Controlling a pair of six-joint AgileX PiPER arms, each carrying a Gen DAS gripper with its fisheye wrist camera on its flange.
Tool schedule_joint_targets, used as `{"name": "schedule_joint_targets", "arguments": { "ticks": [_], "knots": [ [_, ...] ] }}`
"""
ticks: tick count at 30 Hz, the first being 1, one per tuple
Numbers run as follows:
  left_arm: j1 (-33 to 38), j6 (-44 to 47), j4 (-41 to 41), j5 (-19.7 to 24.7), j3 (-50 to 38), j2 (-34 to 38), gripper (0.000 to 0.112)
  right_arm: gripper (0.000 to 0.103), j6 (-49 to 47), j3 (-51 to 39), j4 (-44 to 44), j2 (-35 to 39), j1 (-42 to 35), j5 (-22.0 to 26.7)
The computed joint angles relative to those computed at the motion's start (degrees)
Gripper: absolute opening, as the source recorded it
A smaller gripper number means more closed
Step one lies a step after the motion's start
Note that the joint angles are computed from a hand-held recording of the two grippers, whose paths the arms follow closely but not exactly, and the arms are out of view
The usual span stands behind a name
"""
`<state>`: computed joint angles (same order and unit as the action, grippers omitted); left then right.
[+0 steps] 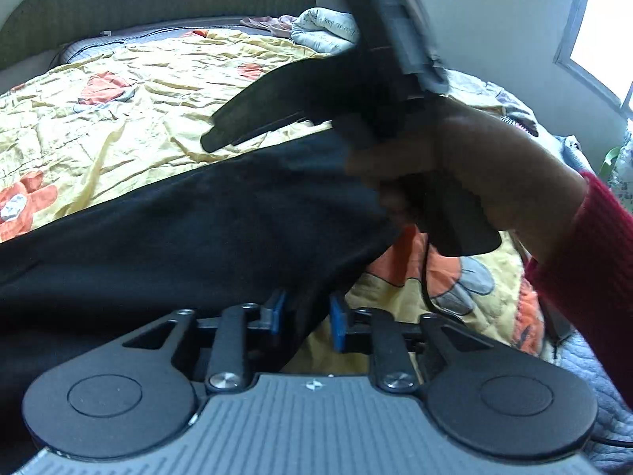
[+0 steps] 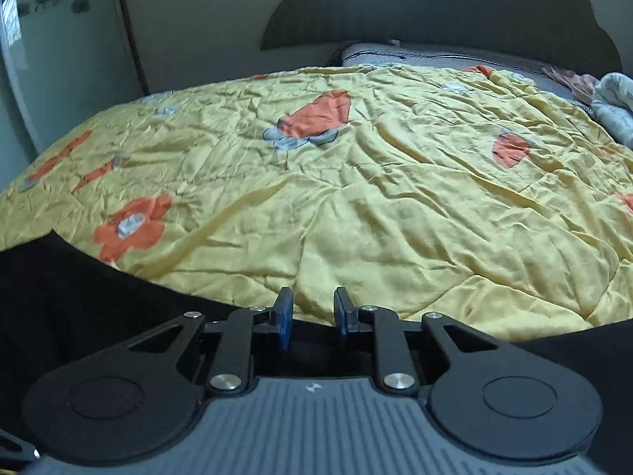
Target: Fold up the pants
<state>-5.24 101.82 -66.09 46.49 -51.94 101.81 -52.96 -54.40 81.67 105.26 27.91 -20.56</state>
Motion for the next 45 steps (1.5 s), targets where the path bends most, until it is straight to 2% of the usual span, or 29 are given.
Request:
{"name": "schedule_joint_targets", "arguments": {
  "ticks": [2,3,5,7,8,10,13,16,17,18,20,23,25,29,32,35,39,43,45],
  "knots": [
    [1.74,-3.51,1.85,2.62,-1.67,0.16,0.043,0.022,9.31,4.18,-8.52,-3.99,0.22,0.63],
    [2.50,-5.88,2.68,4.00,-2.89,0.61,0.046,0.022,10.59,5.86,-10.00,-5.56,0.66,0.87],
    [3.57,-10.60,4.02,6.36,-5.46,1.74,0.049,0.022,11.04,7.60,-11.53,-6.93,0.26,4.19],
    [4.09,-11.86,3.72,6.71,-6.46,2.20,0.052,0.023,8.30,7.78,-8.18,-5.47,0.06,4.78],
    [3.99,-11.57,3.13,5.23,-6.04,1.80,0.054,0.022,9.21,7.78,-7.95,-3.92,0.22,2.88],
    [3.92,-11.00,2.23,1.69,-4.85,0.67,0.054,0.023,17.91,9.62,-10.58,-3.81,1.19,-2.99],
    [5.26,-11.79,2.30,1.77,-5.54,0.99,0.057,0.023,25.98,14.91,-8.89,-7.42,6.39,-15.09],
    [5.21,-12.85,3.33,0.74,-6.86,2.21,0.059,0.025,30.02,21.34,-3.47,-12.72,13.19,-23.88],
    [4.67,-12.95,4.13,-0.20,-6.93,2.51,0.059,0.033,31.53,23.59,-0.46,-14.66,15.63,-26.50],
    [4.10,-12.48,4.77,-0.99,-6.75,2.76,0.059,0.050,33.89,25.76,2.02,-16.26,17.97,-28.66],
    [3.65,-8.65,3.14,-2.98,-4.61,2.21,0.060,0.066,40.35,30.86,6.88,-19.73,23.72,-33.23],
    [2.90,-4.71,0.38,-4.50,-3.07,1.71,0.062,0.067,47.06,35.65,14.46,-23.05,31.45,-37.28],
    [3.00,-5.53,0.07,-3.50,-3.26,1.67,0.062,0.067,51.90,38.46,15.36,-24.41,33.49,-36.39],
    [3.40,-5.89,-0.89,-3.25,-2.82,0.61,0.064,0.067,67.66,42.25,4.35,-20.59,29.02,-30.83],
    [3.35,-5.19,-2.22,-4.99,-1.95,-0.49,0.068,0.067,80.80,43.01,-5.42,-14.54,25.41,-33.78],
    [3.32,-6.37,-2.24,-6.03,-2.49,-0.42,0.073,0.067,85.05,41.90,-10.28,-10.44,20.42,-36.95],
    [1.85,-8.65,-2.24,-10.26,-2.59,-1.03,0.076,0.064,90.89,41.23,-19.27,-6.07,11.85,-38.78],
    [-0.44,-9.36,-2.38,-14.84,-2.15,-2.09,0.077,0.064,91.90,40.38,-23.73,-5.90,6.29,-38.28],
    [-1.85,-8.75,-3.21,-17.33,-1.88,-2.29,0.079,0.038,90.06,39.43,-23.93,-6.21,4.21,-36.34]
  ]
}}
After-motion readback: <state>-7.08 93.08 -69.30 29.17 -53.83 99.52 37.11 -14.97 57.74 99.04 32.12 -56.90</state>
